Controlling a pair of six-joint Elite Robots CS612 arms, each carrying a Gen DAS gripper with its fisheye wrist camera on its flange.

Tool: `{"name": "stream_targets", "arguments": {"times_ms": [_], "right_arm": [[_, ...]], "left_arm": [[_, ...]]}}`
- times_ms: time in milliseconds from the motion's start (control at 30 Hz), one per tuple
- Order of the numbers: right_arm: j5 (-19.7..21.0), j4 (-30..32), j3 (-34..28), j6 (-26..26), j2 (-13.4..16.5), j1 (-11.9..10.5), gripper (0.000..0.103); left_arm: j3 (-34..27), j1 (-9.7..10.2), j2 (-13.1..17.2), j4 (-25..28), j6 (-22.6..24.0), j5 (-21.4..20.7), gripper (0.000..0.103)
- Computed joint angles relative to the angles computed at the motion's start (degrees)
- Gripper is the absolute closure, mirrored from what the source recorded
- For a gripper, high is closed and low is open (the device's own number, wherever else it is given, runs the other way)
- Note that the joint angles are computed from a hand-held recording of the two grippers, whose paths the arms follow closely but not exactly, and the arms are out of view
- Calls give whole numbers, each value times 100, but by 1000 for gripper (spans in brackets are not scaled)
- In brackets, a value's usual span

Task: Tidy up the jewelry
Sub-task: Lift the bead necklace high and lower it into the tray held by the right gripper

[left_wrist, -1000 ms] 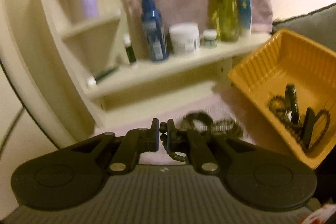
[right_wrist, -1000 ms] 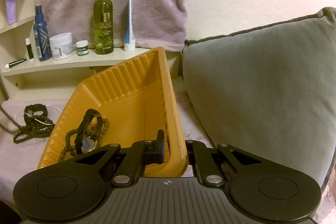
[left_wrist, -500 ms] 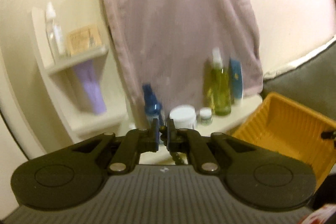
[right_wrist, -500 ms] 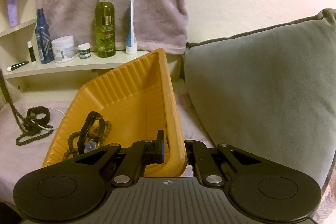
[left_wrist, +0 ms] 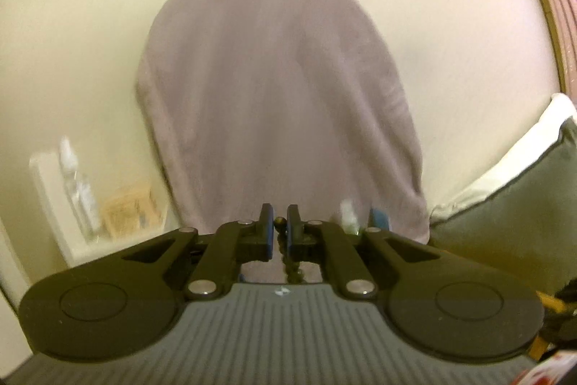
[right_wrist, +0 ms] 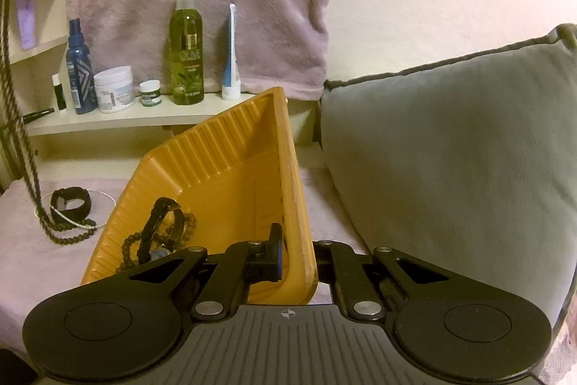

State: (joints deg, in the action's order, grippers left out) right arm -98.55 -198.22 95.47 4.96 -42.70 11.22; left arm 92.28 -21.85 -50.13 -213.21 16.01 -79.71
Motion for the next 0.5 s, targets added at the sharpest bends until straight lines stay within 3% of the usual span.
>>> {"name": "stream_targets", "arguments": {"times_ms": [500], "right_arm": [[39, 1, -20, 30, 7, -14, 96]], "left_arm": [[-720, -155, 20, -107, 266, -761, 97]]}}
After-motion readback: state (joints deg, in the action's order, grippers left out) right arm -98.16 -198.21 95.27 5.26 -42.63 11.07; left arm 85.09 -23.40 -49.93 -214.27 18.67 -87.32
